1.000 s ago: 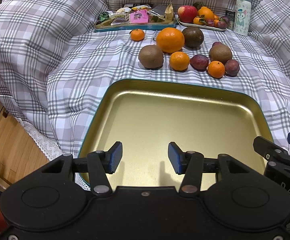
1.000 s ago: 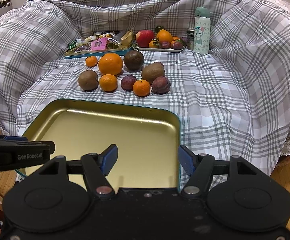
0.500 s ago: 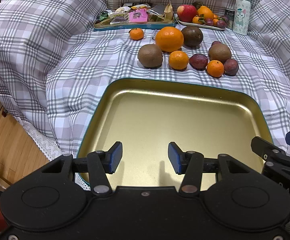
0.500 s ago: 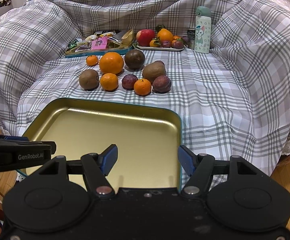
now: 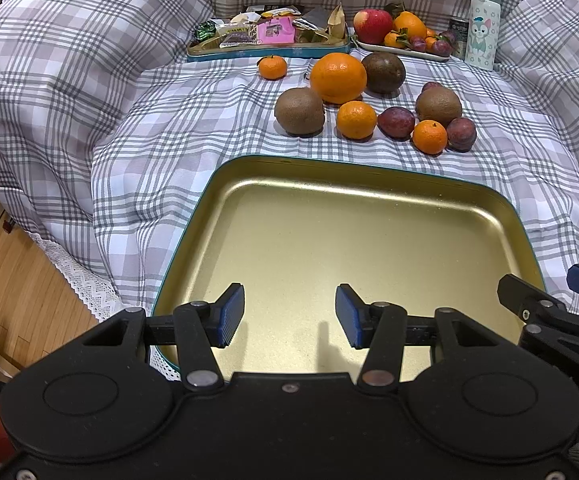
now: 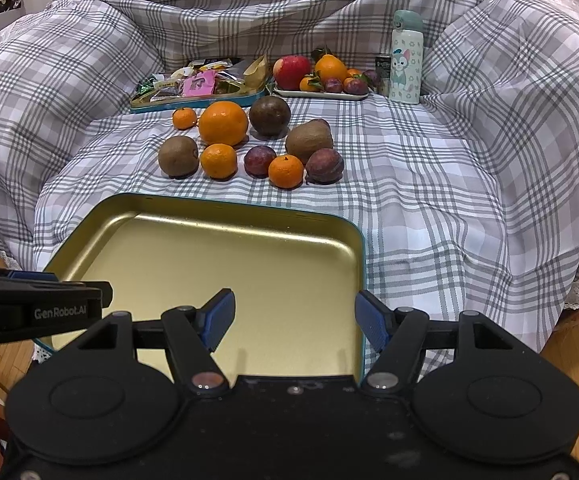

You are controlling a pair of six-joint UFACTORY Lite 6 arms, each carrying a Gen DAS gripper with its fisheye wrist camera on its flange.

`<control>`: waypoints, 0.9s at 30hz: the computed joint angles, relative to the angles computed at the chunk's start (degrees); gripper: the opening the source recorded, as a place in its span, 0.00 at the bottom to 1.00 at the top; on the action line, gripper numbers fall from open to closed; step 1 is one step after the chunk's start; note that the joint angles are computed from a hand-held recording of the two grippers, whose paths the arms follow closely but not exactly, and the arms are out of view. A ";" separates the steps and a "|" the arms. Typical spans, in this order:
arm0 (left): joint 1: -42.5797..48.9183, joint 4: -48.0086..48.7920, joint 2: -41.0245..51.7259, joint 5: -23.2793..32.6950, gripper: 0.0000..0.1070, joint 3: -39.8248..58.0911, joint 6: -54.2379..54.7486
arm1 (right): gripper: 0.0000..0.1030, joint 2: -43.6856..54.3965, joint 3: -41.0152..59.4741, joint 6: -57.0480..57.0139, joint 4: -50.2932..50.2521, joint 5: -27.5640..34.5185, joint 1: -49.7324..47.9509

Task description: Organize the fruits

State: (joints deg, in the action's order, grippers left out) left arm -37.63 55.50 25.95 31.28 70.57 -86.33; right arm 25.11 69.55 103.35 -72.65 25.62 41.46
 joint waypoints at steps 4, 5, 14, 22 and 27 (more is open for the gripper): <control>-0.08 0.11 0.09 -0.05 0.53 0.03 -0.26 | 0.68 0.04 -0.04 0.36 -0.32 0.05 0.07; -0.17 0.21 0.13 -0.16 0.53 -0.03 -0.52 | 0.68 0.01 -0.07 0.30 -0.32 -0.01 0.04; 2.42 0.83 -1.12 -2.75 0.53 -0.94 -0.63 | 0.65 0.94 1.15 5.55 -6.30 2.22 -0.21; 6.48 5.38 -0.43 -3.26 0.52 1.48 -2.04 | 0.64 4.90 8.20 1.22 -4.33 1.31 -3.62; 9.62 4.37 1.74 -5.02 0.49 5.28 1.38 | 0.64 9.67 15.97 -4.74 -0.40 0.26 -6.87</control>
